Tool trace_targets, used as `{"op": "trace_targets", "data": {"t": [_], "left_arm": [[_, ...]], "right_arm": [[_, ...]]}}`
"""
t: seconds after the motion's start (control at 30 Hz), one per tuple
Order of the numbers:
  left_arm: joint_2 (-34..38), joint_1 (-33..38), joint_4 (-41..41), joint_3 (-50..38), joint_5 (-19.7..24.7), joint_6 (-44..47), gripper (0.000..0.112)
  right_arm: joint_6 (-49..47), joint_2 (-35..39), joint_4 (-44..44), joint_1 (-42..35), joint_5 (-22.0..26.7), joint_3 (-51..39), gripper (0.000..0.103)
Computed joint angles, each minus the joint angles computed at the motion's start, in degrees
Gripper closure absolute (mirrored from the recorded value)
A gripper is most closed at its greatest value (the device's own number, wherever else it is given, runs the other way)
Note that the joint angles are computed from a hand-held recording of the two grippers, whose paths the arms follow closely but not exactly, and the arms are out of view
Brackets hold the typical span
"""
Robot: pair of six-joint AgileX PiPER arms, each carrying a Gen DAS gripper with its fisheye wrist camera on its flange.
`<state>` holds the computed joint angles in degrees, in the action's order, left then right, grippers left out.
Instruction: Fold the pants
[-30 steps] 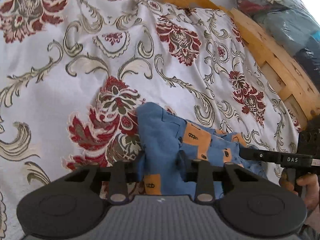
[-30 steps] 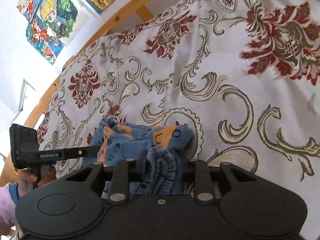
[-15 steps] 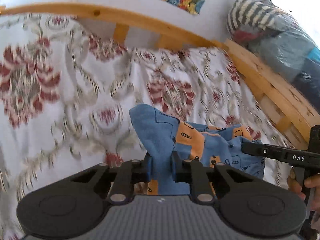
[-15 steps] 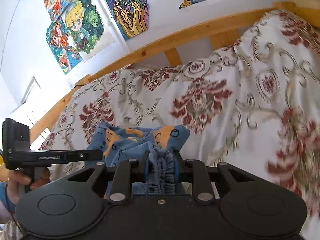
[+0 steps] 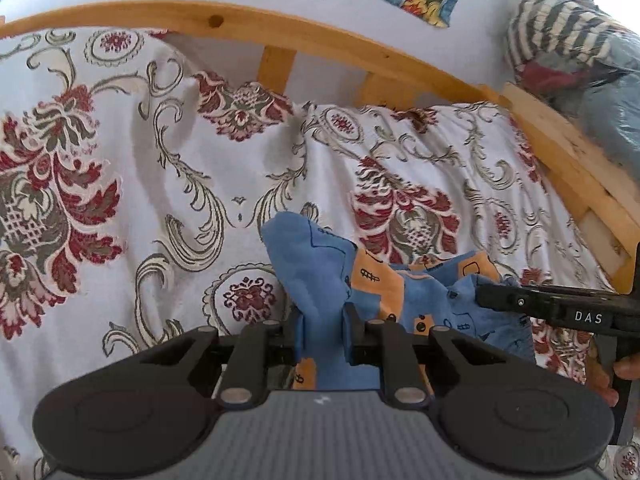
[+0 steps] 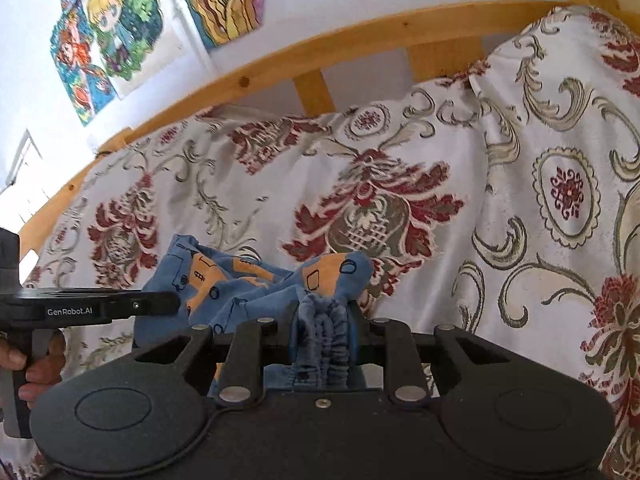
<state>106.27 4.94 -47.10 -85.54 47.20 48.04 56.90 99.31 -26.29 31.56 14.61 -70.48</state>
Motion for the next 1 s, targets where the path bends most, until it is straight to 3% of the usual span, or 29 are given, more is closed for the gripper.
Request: {"op": "trace_targets", "data": {"t": [0.13, 0.2, 0.27, 0.33, 0.43, 0.53, 0.63, 1.0], "left_arm": [[0.88, -0.92, 1.40, 0.22, -1.74, -1.14, 0.088], [0.56, -1.27, 2.65, 0.51, -2.54, -2.41, 0.084], [-0.02, -1.35, 3.76, 0.80, -3.01, -3.69, 0.074], [-1.26, -1.00, 4.12, 1.76, -3.50, -4.57, 0.049], [-5.33, 0.30, 1.45, 6.30, -5.16, -2.39, 0.036], [-11.81, 1.05, -0.09, 13.35, -7.54, 1.10, 0.023], [-19.20, 2.01, -2.44, 20.80, -8.41, 5.85, 0.018], [-47.48, 6.36, -1.74, 41.93, -8.42, 7.85, 0.010]], "right_arm": [[1.80, 0.86, -3.02, 0.62, 1.44, -0.38, 0.074], [4.38, 1.07, -5.61, 1.46, 3.52, -1.04, 0.066], [7.53, 0.52, -8.37, 2.25, 4.92, -0.80, 0.060], [13.62, -1.14, -13.44, 3.69, 6.19, 0.67, 0.048], [28.05, -4.85, -26.52, 8.36, 9.81, 4.50, 0.031], [38.39, -7.98, -35.10, 15.04, 16.42, 7.40, 0.024], [44.10, -9.85, -38.90, 22.80, 24.83, 8.68, 0.021], [57.96, -11.07, -40.22, 50.22, 53.42, 8.40, 0.003]]}}
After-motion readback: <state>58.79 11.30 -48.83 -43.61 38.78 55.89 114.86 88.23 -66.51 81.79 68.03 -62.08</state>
